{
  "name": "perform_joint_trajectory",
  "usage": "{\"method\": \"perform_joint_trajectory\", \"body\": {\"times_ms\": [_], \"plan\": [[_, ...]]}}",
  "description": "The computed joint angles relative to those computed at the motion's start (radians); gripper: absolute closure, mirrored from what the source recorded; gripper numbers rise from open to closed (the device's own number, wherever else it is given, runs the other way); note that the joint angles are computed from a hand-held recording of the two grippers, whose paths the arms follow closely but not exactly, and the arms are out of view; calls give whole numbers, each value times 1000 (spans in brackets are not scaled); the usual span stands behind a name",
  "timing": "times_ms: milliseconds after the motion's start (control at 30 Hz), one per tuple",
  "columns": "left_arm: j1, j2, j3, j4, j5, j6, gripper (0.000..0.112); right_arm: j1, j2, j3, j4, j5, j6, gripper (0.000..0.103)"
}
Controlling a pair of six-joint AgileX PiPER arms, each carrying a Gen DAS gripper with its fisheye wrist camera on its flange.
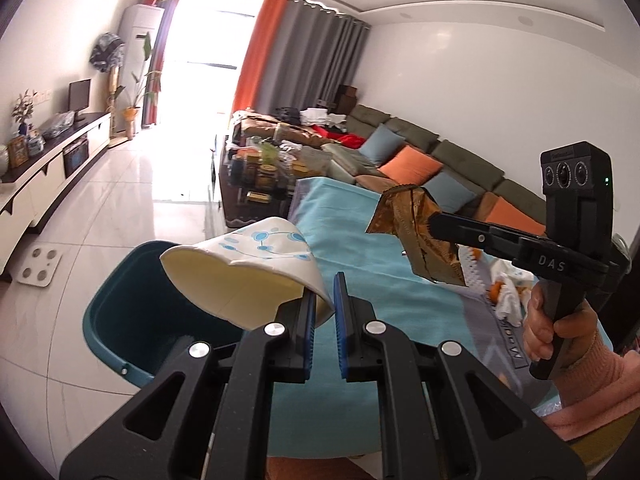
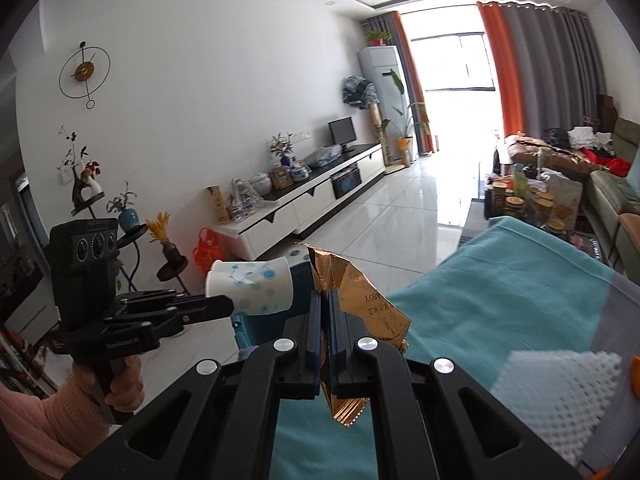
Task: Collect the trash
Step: 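Carry the cup and foil wrapper to the bin and release both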
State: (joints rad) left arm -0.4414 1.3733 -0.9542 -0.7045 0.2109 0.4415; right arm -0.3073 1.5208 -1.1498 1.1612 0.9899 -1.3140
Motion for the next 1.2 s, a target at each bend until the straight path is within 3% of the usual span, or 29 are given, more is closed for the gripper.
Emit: {"method": "perform_joint_trajectory", "body": {"times_ms": [200, 367, 567, 767, 1033, 1200], "plan": [[67, -43, 35, 23, 39, -20, 103, 78, 63, -67, -24, -14, 46, 101], [143, -53, 51, -43, 84, 59, 103, 129, 119, -126, -35, -17, 90, 101], [157, -29, 32, 11, 86, -6, 103, 181, 178, -185, -46, -20, 138, 101], [177, 49, -19, 8, 82, -2, 103, 247, 235, -251, -66, -39, 200, 101], [173, 108, -51, 90, 68, -113, 103, 311, 331, -362, -99, -30, 291, 101], [194, 166, -70, 35, 60, -48, 103, 346, 398, -430, -133, -35, 361, 101]]}}
